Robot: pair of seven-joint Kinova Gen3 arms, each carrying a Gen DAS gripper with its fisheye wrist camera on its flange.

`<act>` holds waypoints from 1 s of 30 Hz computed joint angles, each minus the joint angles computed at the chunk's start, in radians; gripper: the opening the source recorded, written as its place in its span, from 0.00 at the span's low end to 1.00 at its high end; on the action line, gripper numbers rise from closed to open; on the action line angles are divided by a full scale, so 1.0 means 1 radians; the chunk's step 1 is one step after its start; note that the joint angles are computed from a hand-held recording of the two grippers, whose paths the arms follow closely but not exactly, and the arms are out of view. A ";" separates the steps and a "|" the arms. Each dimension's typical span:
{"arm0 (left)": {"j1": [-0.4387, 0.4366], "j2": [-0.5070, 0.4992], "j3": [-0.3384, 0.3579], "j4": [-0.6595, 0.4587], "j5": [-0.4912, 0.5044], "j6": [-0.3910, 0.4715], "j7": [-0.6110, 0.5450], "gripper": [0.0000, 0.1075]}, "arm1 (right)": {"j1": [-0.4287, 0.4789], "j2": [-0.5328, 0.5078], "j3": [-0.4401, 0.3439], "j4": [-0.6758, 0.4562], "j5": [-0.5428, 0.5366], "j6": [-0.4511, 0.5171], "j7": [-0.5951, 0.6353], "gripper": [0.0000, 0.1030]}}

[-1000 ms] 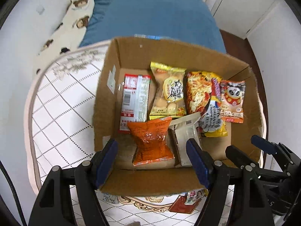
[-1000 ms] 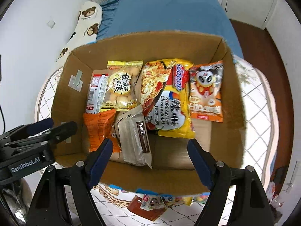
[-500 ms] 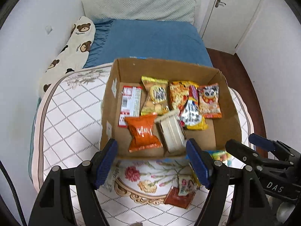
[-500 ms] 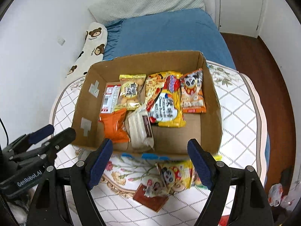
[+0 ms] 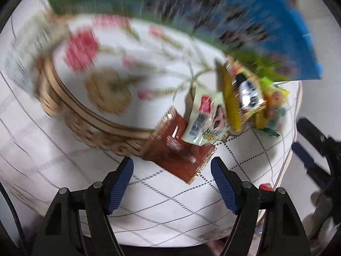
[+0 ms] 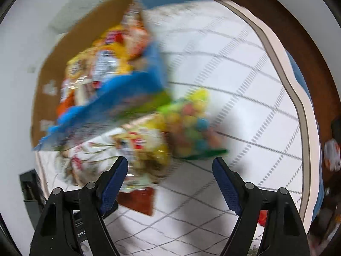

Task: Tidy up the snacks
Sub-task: 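Grasp the dark red packet with the left tool while the right tool grasps the gumball bag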

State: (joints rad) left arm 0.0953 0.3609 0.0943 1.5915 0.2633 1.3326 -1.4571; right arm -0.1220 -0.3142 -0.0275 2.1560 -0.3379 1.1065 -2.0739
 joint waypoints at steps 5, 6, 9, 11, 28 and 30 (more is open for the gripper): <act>0.061 0.033 -0.006 0.017 -0.037 -0.068 0.117 0.69 | 0.017 -0.010 -0.008 0.042 0.037 -0.027 -0.015 0.81; 0.080 0.036 -0.006 0.016 -0.062 -0.080 0.139 0.69 | 0.018 -0.008 -0.009 0.044 0.047 -0.032 -0.015 0.81; 0.113 0.024 0.006 0.024 -0.117 -0.102 0.149 0.69 | 0.009 0.039 -0.022 0.030 0.092 -0.050 -0.001 0.81; 0.126 0.011 0.016 0.030 -0.152 -0.098 0.120 0.69 | -0.002 0.084 -0.012 0.021 0.099 -0.068 0.039 0.81; -0.034 -0.046 -0.010 0.093 0.052 -0.007 0.032 0.69 | -0.120 0.180 -0.090 0.031 0.200 -0.114 0.013 0.51; -0.008 -0.033 -0.006 0.086 0.053 -0.039 0.072 0.69 | -0.116 0.143 -0.082 0.058 0.179 -0.101 0.017 0.51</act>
State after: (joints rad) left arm 0.0872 0.3275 0.0881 1.6773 0.3164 1.2933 -1.3847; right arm -0.2378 -0.1716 -0.1092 2.2141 -0.1587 1.0056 -2.0564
